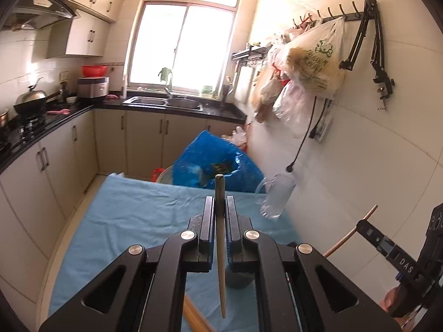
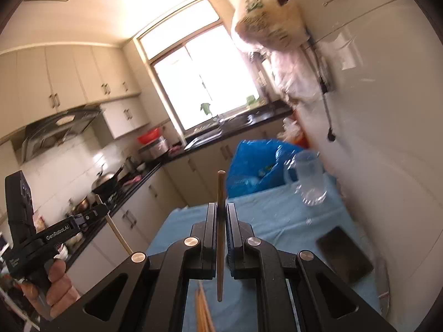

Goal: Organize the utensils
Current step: 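Lift the right tool's chopstick toward the black cup while the left tool carries its own, then lower the right tool's chopstick into the black cup and open while the left does likewise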

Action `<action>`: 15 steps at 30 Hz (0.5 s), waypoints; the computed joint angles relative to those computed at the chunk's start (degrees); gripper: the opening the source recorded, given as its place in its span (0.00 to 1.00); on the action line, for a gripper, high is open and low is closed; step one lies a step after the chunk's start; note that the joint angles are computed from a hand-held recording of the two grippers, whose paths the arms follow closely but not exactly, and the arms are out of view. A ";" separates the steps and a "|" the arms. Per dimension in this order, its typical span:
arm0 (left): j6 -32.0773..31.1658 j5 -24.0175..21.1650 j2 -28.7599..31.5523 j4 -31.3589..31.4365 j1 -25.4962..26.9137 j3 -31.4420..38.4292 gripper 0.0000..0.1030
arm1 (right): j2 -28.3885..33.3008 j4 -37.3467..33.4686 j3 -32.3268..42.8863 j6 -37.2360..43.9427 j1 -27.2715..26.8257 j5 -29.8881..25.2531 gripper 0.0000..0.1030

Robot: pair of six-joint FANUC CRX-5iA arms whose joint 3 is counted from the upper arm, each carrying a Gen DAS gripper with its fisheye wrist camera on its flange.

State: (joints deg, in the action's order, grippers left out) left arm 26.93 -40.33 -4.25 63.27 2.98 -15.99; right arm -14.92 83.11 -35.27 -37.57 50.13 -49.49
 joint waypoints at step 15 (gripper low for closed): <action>11.88 5.95 13.37 -6.09 -8.64 12.64 0.06 | 4.65 -1.30 2.97 1.87 -11.22 7.66 0.06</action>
